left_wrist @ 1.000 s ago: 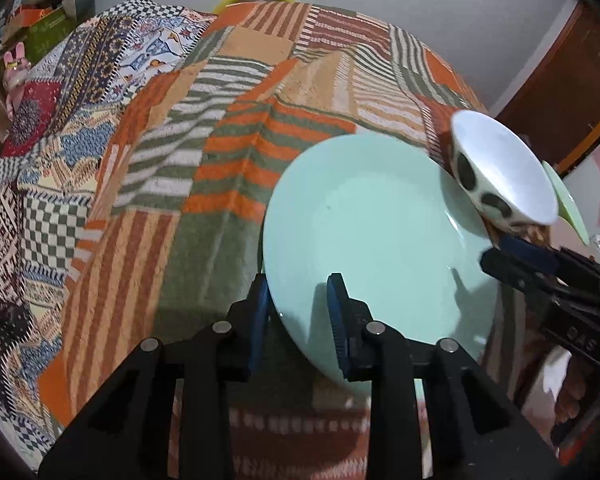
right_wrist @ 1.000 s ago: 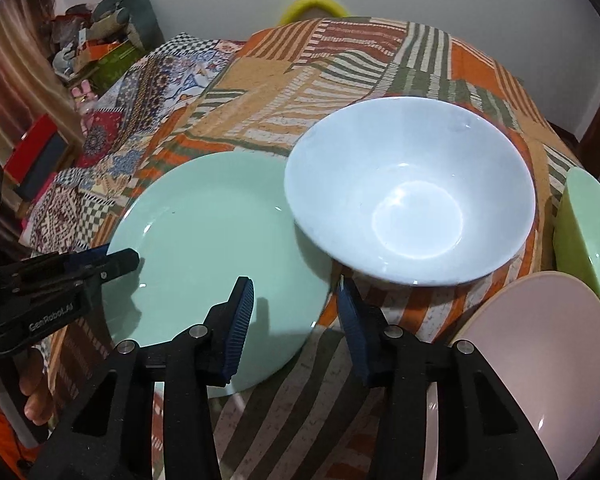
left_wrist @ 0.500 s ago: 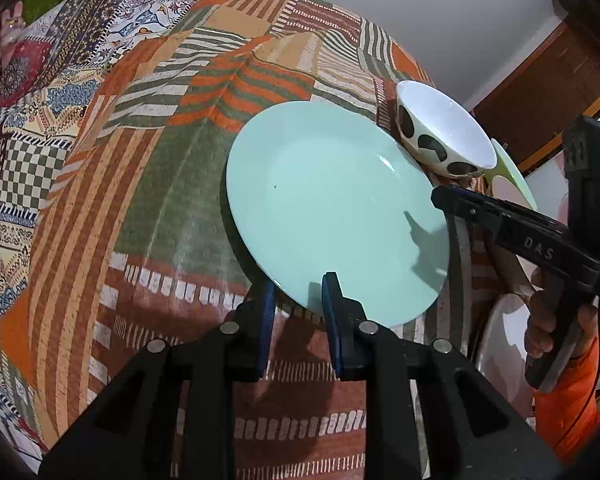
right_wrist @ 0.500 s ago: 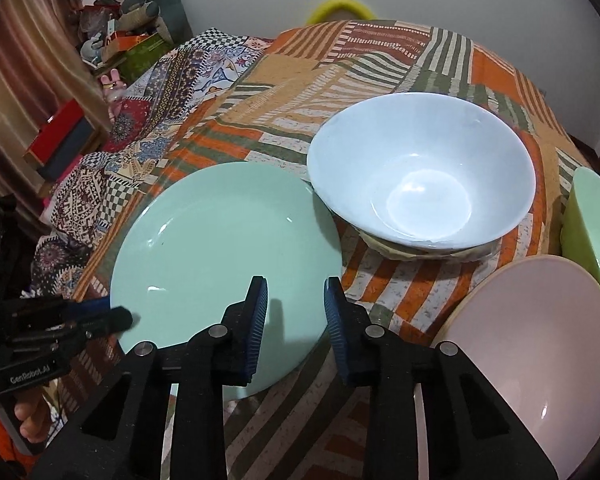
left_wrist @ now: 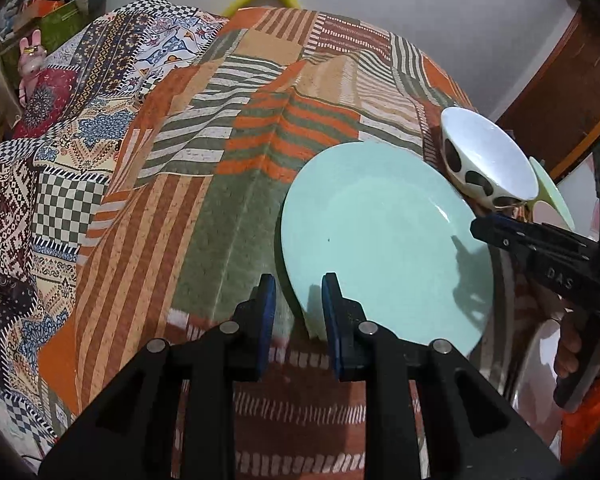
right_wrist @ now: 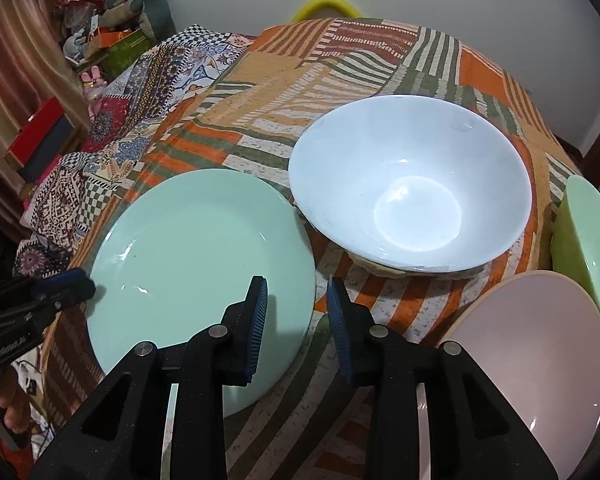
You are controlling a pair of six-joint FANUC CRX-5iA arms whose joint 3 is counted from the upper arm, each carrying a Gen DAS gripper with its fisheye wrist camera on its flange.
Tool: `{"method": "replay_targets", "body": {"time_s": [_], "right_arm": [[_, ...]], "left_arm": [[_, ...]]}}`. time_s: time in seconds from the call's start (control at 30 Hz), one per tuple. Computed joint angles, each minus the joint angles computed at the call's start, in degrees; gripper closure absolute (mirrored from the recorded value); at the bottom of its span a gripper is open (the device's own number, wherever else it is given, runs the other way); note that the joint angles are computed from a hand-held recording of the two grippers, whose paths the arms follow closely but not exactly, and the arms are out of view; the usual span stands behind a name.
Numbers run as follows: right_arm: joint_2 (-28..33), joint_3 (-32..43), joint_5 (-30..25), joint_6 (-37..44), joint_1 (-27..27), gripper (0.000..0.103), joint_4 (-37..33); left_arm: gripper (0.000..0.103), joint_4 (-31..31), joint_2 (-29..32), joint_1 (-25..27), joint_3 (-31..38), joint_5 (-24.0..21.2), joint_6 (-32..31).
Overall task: Organize plates and bowls
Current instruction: 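Lift the mint-green plate off the quilt with both grippers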
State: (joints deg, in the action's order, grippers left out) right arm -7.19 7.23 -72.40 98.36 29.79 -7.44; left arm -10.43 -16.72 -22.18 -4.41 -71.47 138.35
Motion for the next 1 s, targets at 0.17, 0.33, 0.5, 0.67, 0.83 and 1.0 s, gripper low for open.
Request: {"method": "replay_targets", "body": {"time_s": [0.17, 0.33, 0.5, 0.67, 0.83, 1.0], "right_arm": [[0.05, -1.35, 0.88, -0.43, 1.76, 0.073, 3.39], [0.22, -1.86, 0.91, -0.90, 2.69, 0.073, 5.28], [-0.09, -1.54, 0.27, -0.63, 2.29, 0.073, 4.29], [-1.20, -1.17, 0.33, -0.05, 2.58, 0.073, 2.31], [-0.16, -1.49, 1.47, -2.67, 3.79, 0.073, 4.20], [1.11, -0.88, 0.42, -3.27, 3.85, 0.075, 5.73]], "left_arm": [[0.080, 1.20, 1.25, 1.01, -0.51, 0.80, -1.29], [0.080, 0.53, 1.80, 0.94, -0.03, 0.75, -1.60], [0.080, 0.21, 1.78, 0.48, 0.14, 0.52, -2.09], [0.080, -0.06, 1.31, -0.11, 0.04, -0.03, -1.45], [0.080, -0.21, 0.73, -0.28, 0.03, -0.49, -1.16], [0.080, -0.98, 1.14, -0.60, 0.67, -1.32, -0.95]]}}
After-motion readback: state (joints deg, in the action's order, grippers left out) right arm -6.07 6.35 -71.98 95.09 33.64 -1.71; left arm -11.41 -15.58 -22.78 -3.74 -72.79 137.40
